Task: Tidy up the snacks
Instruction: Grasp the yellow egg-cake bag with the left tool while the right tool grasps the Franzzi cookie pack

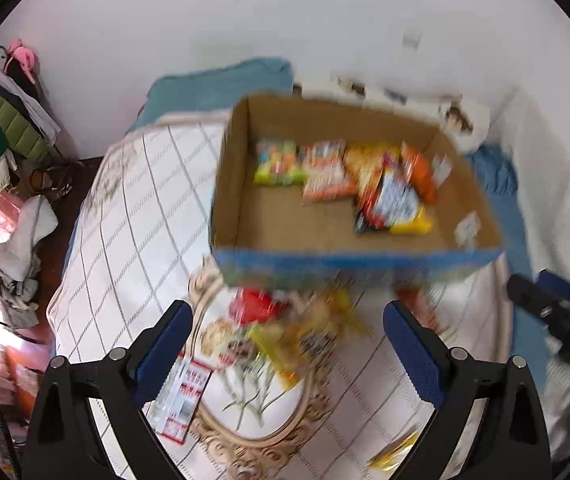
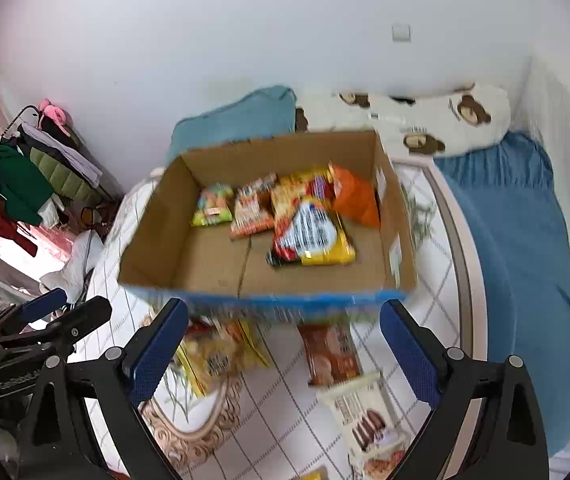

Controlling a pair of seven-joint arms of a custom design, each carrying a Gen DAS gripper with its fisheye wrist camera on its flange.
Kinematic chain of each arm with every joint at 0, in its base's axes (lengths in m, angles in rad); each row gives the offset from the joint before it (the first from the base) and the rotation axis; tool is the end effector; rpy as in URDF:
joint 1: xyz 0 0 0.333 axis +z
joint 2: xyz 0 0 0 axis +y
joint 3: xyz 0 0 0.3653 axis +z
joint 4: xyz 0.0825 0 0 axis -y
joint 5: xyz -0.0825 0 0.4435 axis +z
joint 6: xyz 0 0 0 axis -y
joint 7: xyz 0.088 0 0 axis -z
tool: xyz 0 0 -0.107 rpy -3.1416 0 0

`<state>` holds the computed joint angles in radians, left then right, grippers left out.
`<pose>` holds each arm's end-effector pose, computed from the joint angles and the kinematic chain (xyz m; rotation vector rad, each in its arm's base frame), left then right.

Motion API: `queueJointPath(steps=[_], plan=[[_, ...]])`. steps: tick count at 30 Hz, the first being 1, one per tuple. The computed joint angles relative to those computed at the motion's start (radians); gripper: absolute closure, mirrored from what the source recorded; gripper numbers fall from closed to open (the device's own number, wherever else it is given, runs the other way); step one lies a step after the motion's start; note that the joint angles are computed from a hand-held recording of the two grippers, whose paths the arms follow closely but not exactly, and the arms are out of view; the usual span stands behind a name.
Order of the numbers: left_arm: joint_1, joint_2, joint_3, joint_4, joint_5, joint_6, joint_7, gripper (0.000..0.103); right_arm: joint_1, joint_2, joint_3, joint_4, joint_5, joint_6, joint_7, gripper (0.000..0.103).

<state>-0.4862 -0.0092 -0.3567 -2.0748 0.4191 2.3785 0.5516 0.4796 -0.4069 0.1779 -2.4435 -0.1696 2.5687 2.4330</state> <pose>0.4191 -0.4647 0.4868 -1.9016 2.0682 -0.5034 0.3869 0.3102 0.5244 -1.7704 1.9218 -0.2850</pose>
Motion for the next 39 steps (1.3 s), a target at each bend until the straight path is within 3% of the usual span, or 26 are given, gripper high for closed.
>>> queueJointPath(steps=[2,6,12,17,21,23,24,26,30,33,36,39], plan=[[-0.008,0.043,-0.005,0.010,0.004,-0.020,0.047,0.005,0.020,-0.009,-0.023,-0.052,0.054,-0.007,-0.008,0.004],[-0.065,0.200,0.002,0.105,0.053,-0.124,0.254,0.005,0.047,-0.013,-0.065,-0.141,0.143,-0.014,-0.057,0.004],[-0.151,0.361,0.055,0.234,0.079,-0.215,0.445,0.005,0.060,0.022,-0.099,-0.207,0.239,-0.050,-0.168,0.004],[-0.194,0.434,0.086,0.304,0.093,-0.245,0.552,0.005,0.062,0.072,-0.103,-0.218,0.286,-0.059,-0.270,0.004],[-0.209,0.449,0.098,0.303,0.083,-0.197,0.598,0.006,0.074,0.126,-0.123,-0.211,0.386,-0.049,-0.384,0.004],[-0.216,0.449,0.099,0.308,0.058,-0.209,0.598,0.024,0.060,0.143,-0.107,-0.207,0.388,-0.047,-0.395,0.005],[-0.223,0.450,0.102,0.310,0.055,-0.217,0.592,0.027,0.054,0.148,-0.099,-0.207,0.387,-0.042,-0.394,0.013],[-0.215,0.436,0.095,0.287,0.010,-0.209,0.579,0.042,0.042,0.150,-0.084,-0.209,0.377,-0.041,-0.378,0.028],[-0.195,0.390,0.089,0.210,-0.080,-0.179,0.497,0.044,0.043,0.137,-0.072,-0.223,0.382,-0.024,-0.354,0.029],[-0.147,0.349,0.070,0.139,-0.239,-0.169,0.421,0.045,0.073,0.120,-0.084,-0.241,0.451,-0.011,-0.367,0.029],[-0.087,0.291,0.045,0.034,-0.429,-0.091,0.378,0.045,0.097,0.119,-0.090,-0.249,0.517,0.011,-0.370,0.029],[-0.035,0.241,0.023,-0.070,-0.620,0.008,0.365,0.045,0.147,0.122,-0.116,-0.260,0.665,0.060,-0.412,0.029]])
